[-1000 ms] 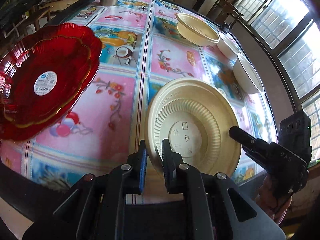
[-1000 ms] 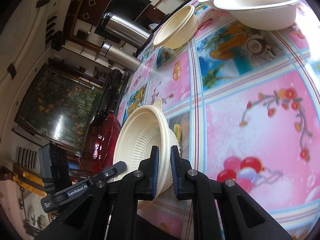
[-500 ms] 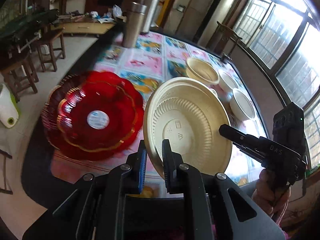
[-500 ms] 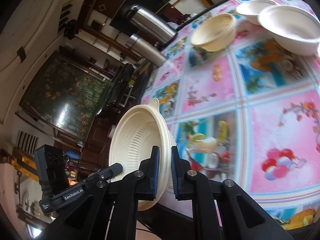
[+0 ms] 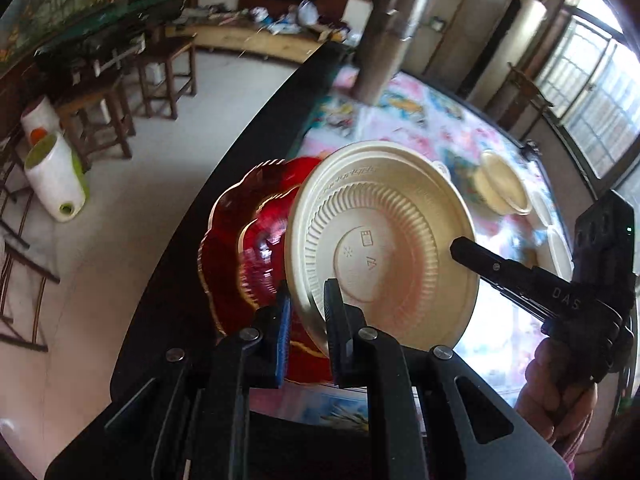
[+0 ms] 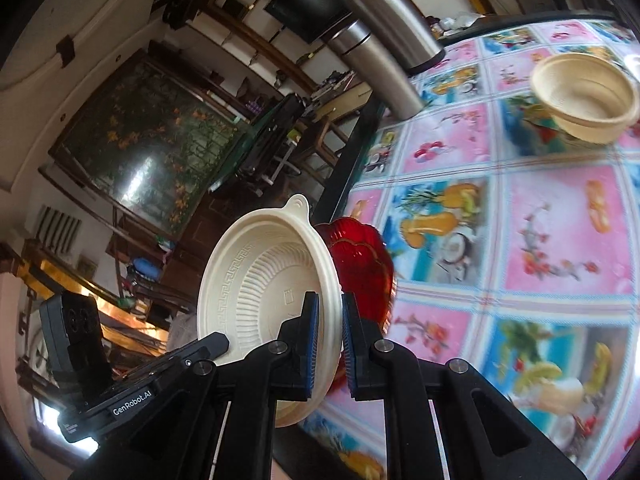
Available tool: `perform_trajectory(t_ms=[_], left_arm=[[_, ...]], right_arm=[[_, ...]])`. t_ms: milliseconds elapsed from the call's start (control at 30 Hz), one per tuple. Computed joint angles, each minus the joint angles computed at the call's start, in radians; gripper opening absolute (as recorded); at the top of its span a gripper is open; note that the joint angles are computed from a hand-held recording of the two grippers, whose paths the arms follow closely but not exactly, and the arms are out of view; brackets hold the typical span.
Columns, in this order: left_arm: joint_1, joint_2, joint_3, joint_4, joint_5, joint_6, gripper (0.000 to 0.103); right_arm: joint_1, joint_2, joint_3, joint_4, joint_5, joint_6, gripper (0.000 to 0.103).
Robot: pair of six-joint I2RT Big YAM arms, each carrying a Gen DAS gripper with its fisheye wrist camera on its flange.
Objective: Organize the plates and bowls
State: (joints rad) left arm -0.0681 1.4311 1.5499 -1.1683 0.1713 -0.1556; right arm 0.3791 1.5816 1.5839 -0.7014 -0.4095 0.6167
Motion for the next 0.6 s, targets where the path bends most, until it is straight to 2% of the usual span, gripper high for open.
perform_trajectory(t_ms=[233,600], left_arm=[[0.018,0.045,-0.004,-0.022,-0.016,-0.006,0.013],[-0.006,0.067,-0.001,-0.019,-0.102,0.012,0.015]], right_arm=[[0.036,0.104,0.067,-0.041,0.036,-0.005,0.011],[0.055,0.135,0.058,-0.03,0.107,-0.049,0.011]])
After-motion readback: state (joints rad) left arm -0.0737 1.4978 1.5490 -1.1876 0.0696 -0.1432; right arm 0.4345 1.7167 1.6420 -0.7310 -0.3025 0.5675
